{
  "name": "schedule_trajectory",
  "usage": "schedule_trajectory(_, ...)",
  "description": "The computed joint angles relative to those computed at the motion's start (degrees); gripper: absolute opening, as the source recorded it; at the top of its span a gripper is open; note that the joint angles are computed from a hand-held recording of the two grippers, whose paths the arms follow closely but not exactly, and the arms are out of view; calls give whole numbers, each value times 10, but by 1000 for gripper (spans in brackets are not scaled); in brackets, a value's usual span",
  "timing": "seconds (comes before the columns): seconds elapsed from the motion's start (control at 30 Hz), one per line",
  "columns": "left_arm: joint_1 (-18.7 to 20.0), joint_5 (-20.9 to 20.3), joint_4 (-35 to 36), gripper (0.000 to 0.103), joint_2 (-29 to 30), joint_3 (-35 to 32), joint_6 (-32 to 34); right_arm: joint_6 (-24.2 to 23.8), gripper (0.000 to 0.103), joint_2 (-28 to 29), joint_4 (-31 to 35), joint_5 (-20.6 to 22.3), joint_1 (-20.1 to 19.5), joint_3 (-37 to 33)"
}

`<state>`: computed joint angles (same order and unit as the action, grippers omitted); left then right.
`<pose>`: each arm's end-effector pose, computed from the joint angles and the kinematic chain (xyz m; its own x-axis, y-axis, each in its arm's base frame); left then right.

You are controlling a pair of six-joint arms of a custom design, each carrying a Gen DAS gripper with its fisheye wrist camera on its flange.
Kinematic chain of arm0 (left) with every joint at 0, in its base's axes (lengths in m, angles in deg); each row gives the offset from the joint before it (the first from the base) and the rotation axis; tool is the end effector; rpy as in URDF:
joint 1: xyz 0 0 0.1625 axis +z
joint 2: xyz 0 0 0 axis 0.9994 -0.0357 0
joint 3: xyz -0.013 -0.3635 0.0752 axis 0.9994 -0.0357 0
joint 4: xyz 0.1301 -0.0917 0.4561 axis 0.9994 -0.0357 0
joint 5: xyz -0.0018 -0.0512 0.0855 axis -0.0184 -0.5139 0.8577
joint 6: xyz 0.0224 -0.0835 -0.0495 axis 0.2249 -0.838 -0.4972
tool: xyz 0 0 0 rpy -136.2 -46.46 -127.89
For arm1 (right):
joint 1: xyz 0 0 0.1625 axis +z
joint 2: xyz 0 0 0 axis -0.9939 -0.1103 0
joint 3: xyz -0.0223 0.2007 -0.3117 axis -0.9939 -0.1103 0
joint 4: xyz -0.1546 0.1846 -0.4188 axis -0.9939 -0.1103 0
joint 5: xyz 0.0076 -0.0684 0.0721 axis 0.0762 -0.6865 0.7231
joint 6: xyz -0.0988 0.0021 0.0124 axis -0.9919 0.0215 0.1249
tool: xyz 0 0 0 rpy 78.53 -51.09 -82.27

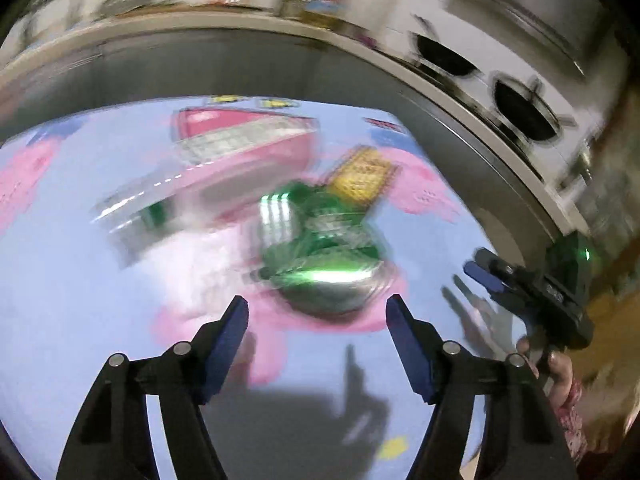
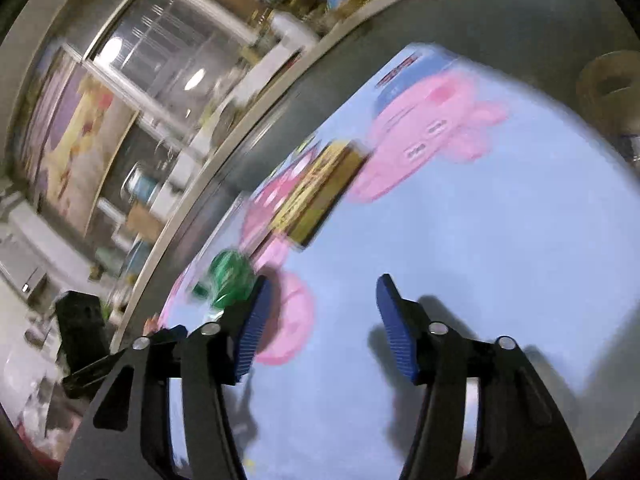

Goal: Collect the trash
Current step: 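Bring both tools back to the trash on the table, then grasp the white tissue with the left tool while the right grasps the green can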

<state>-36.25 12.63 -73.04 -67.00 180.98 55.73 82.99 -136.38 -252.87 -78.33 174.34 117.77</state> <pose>-0.2167 -0.5635 0.2088 -0.8729 0.3073 -0.3791 0.4495 0.8086 -0.3797 0.1418 -0.5318 0.1950 -0.9985 -0.0536 0.0111 -0.0457 0.7035 -0.7092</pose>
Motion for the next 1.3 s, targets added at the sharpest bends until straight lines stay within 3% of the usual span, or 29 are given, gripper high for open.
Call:
schedule_trajectory(0.2,39,-4,-4,71,-68,37,-23,20,66,110,59,24,29,-106)
schedule_trajectory(0.3,42,-10,-10,71,-78,45,-13,27,66,158,100,1,41,-168)
schedule_trajectory(0.37,43,-18,-14,71,-79,47,-8,27,64,178,137,8,44,-197)
schedule_trajectory(0.4,43,-20,-15,71,-77,47,-6,25,59,185,151,14,47,-205)
schedule_trajectory(0.43,44,-21,-16,71,-73,44,-2,23,40,188,160,22,50,-208)
schedule_trajectory(0.57,53,-26,-17,72,-51,31,9,-9,26,172,131,24,66,-170)
schedule_trajectory(0.63,54,-22,-16,73,-35,21,13,-2,15,148,105,35,66,-135)
schedule_trajectory(0.73,47,6,-29,81,-7,9,30,21,13,99,59,50,54,-72)
schedule_trajectory(0.83,41,34,-43,80,27,-9,45,42,12,45,27,63,34,-7)
schedule_trajectory(0.93,40,54,-58,59,55,-22,55,62,12,9,15,91,12,34)
schedule_trajectory(0.97,40,55,-66,31,59,-22,65,68,12,-2,11,101,4,47)
schedule_trajectory(1.0,41,57,-65,29,63,-24,70,70,12,-9,7,106,-1,56)
schedule_trajectory(1.03,44,51,-62,8,62,-25,70,71,12,-13,3,108,-3,62)
schedule_trajectory(1.13,52,14,-47,9,38,-12,51,74,15,-16,0,111,-6,68)
schedule_trajectory(1.3,46,-34,-32,9,-41,54,43,67,22,-4,14,79,5,58)
